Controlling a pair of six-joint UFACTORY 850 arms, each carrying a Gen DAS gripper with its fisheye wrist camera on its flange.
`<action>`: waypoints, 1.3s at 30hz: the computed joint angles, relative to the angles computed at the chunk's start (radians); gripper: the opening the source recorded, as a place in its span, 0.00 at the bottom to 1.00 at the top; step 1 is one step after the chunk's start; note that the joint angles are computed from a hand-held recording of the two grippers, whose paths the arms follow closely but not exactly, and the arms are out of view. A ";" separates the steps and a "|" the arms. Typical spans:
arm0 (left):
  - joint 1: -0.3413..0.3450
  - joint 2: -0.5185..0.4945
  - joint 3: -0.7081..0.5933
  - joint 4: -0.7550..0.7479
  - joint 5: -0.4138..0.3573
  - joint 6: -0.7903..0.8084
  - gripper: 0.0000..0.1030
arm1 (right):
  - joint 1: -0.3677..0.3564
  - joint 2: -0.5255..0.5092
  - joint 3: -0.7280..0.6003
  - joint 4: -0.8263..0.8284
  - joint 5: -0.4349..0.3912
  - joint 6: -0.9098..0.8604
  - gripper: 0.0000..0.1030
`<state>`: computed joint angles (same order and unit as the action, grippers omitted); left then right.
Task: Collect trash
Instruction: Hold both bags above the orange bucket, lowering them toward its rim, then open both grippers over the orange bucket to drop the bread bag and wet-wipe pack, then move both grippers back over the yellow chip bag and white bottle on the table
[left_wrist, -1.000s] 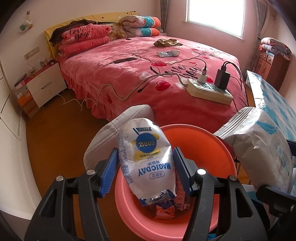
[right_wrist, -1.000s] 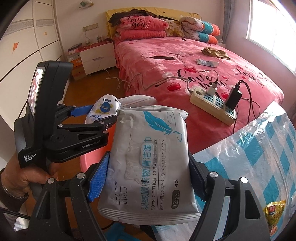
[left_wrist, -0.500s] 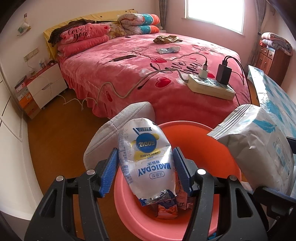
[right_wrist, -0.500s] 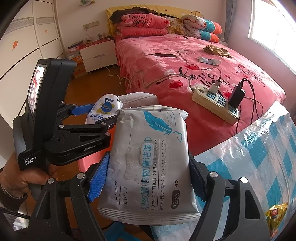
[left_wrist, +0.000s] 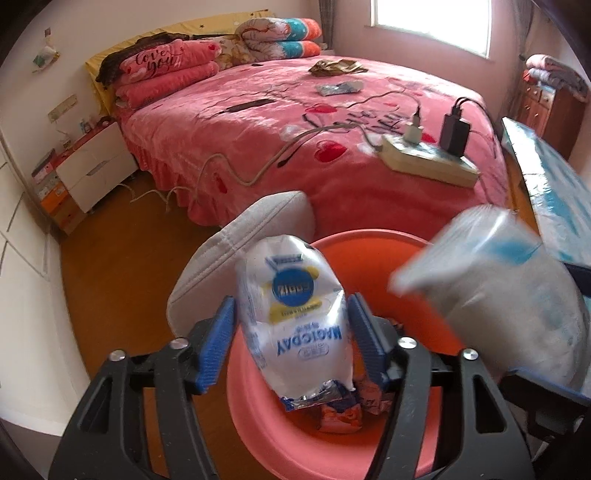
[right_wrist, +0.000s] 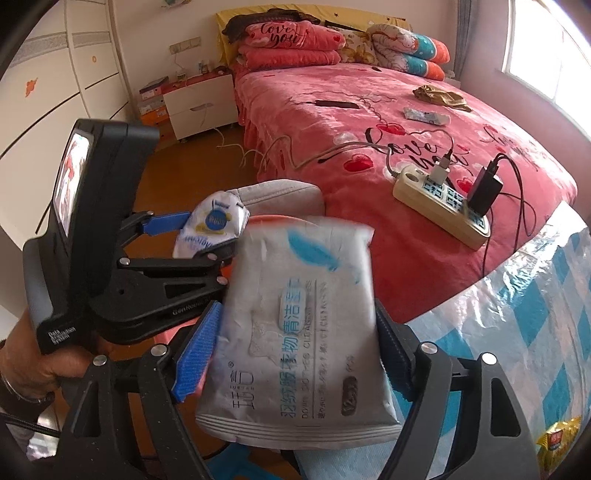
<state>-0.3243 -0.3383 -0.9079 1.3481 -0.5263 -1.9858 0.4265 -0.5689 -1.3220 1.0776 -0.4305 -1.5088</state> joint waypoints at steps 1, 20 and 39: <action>0.000 -0.004 -0.005 -0.017 -0.007 0.015 0.76 | -0.002 -0.002 -0.003 0.000 -0.005 0.007 0.87; -0.021 -0.007 -0.016 -0.078 -0.043 0.076 0.83 | -0.044 0.074 0.071 0.162 0.036 -0.101 0.88; -0.067 -0.010 -0.068 -0.100 -0.081 0.141 0.87 | -0.087 0.113 0.117 0.165 0.057 -0.073 0.90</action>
<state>-0.3916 -0.3480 -0.9755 1.2482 -0.6076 -1.8445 0.3393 -0.4563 -1.2050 1.2427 -0.3731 -1.5821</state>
